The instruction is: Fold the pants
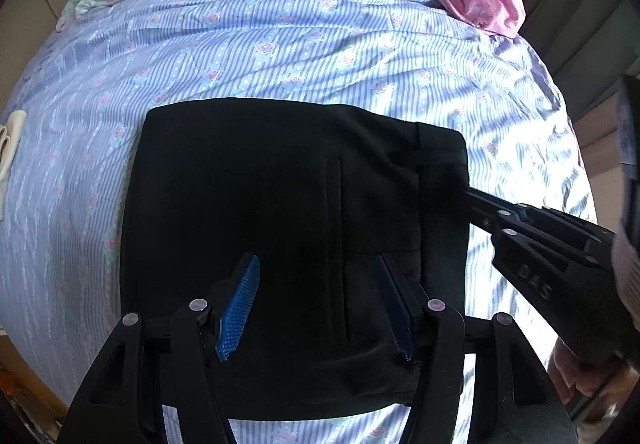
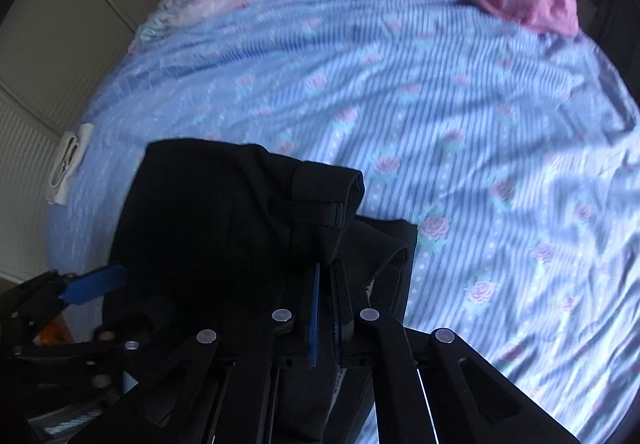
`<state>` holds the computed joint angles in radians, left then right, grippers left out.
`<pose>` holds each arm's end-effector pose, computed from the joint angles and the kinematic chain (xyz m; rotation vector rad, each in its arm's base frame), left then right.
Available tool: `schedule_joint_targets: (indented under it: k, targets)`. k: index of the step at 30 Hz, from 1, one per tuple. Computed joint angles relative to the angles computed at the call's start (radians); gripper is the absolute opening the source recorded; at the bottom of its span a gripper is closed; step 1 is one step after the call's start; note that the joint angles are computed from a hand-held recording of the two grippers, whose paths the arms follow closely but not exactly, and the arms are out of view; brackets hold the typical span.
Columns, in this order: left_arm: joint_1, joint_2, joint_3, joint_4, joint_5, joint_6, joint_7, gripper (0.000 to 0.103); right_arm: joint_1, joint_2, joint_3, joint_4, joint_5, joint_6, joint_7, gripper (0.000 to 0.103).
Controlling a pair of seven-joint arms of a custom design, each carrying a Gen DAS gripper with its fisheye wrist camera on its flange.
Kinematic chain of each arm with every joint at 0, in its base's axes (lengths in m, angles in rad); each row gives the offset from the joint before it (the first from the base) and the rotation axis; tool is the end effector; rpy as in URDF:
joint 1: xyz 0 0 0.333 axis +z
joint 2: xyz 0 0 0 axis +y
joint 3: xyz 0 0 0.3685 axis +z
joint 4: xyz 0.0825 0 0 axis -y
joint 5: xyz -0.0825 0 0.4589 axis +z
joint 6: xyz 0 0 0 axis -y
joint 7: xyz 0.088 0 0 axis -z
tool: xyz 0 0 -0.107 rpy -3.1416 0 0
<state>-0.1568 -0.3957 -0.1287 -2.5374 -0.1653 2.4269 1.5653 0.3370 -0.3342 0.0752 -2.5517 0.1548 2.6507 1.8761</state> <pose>0.4599 -0.1366 0.4468 -1.9387 2.2945 -0.4125 0.4575 0.1960 0.4367 -1.9059 1.9296 -0.1512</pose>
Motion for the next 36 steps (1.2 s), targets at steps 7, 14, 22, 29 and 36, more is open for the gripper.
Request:
schedule_joint_targets:
  k: [7,14,22,29,36]
  targets:
    - [-0.004,-0.023,-0.002,-0.008,0.000,-0.006,-0.012,0.059,0.000,-0.071,-0.002,-0.025,-0.003,0.014,0.012,0.004]
    - [-0.010,-0.041,-0.004,-0.029,0.004,-0.016,-0.021,0.058,-0.042,-0.103,0.011,-0.066,-0.038,0.008,0.082,0.004]
    - [-0.020,-0.051,-0.010,-0.049,0.012,-0.035,-0.024,0.058,-0.055,0.002,0.008,-0.048,-0.068,-0.028,0.111,0.004]
    - [-0.015,-0.066,-0.002,-0.057,0.013,-0.035,-0.020,0.058,-0.061,0.005,0.018,-0.045,-0.091,-0.044,0.169,0.006]
    - [-0.012,-0.109,-0.001,-0.080,0.013,-0.024,-0.022,0.063,0.025,-0.175,-0.053,-0.179,0.074,0.036,0.140,0.067]
